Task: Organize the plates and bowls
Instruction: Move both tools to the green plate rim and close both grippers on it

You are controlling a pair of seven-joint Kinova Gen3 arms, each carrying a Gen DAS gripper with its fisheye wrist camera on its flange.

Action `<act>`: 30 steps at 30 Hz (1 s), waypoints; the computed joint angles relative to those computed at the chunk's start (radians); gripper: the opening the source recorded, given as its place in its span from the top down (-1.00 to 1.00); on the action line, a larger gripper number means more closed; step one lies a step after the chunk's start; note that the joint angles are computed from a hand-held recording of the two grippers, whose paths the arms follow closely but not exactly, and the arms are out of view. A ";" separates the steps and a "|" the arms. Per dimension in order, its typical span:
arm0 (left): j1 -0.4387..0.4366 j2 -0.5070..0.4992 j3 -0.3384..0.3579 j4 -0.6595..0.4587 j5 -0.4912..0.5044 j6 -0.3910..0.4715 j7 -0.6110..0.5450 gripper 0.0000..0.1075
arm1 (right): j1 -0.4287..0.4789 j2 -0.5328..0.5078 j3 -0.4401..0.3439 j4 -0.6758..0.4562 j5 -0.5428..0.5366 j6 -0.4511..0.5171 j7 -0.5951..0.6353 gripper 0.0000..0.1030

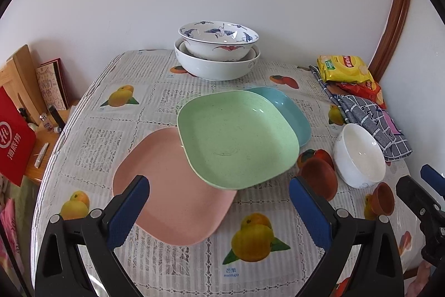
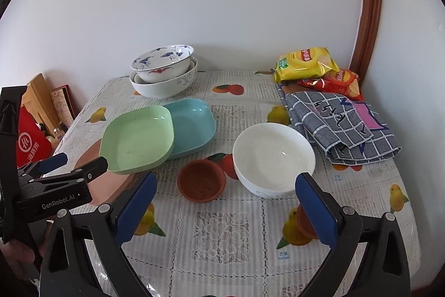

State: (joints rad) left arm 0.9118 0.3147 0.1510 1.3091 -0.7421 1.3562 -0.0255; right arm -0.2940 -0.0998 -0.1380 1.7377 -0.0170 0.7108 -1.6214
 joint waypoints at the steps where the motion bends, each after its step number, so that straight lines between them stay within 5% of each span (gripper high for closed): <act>1: -0.010 0.000 -0.002 0.001 0.006 -0.004 -0.006 -0.87 | -0.003 0.012 -0.003 -0.007 0.004 -0.002 0.002 -0.92; 12: -0.113 -0.014 -0.028 0.053 0.031 -0.089 -0.049 -0.87 | -0.060 0.160 -0.017 -0.120 -0.002 0.012 0.006 -0.58; 30: -0.251 0.000 -0.064 0.108 0.117 -0.294 -0.180 -0.24 | -0.153 0.330 -0.004 -0.229 0.069 0.069 -0.049 -0.04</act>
